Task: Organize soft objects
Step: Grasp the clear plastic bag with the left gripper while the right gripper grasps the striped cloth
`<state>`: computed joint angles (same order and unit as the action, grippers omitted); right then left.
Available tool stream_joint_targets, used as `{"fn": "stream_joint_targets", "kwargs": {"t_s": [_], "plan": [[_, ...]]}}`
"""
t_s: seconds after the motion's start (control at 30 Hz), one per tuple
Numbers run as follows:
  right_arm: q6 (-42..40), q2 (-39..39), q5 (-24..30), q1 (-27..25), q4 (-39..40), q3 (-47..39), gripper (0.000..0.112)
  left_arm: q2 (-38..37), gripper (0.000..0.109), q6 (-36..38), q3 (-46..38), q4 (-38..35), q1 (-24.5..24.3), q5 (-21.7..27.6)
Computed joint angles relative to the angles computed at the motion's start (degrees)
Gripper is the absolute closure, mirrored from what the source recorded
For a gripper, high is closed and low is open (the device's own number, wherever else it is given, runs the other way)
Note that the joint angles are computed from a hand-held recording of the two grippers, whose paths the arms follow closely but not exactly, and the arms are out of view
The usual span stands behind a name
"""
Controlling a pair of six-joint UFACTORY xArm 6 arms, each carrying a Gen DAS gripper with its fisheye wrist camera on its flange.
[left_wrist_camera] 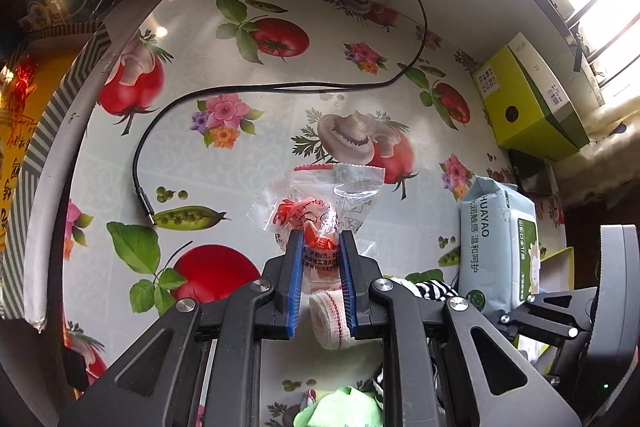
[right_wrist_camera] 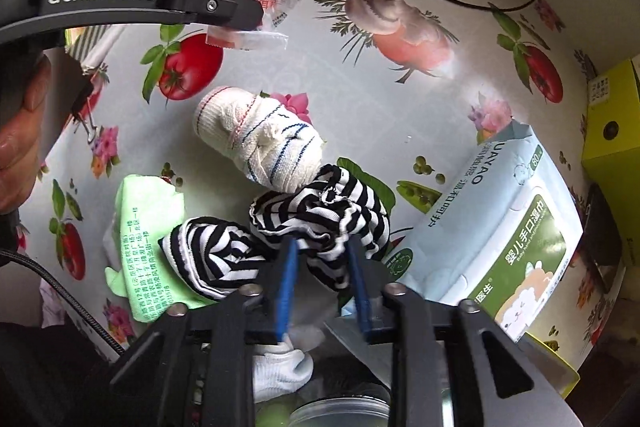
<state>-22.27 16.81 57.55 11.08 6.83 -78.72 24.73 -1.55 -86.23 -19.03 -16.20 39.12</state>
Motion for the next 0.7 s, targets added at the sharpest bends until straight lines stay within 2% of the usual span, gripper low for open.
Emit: {"fn": "stream_joint_targets", "kwargs": {"t_s": [0.17,0.4,0.7], "plan": [[-0.60,-4.51,-2.98,-1.34,3.87,3.64,0.106,-2.96,0.091,1.19,2.80,-1.96,0.00,-0.77],[-0.25,-9.08,-2.95,-3.26,7.72,5.44,0.107,-6.19,0.091,2.03,5.31,-2.67,-0.88,-0.94],[0.00,-17.71,-5.75,-4.37,13.43,11.59,0.107,-12.53,0.091,2.83,10.17,-2.65,-3.01,-0.61]]}}
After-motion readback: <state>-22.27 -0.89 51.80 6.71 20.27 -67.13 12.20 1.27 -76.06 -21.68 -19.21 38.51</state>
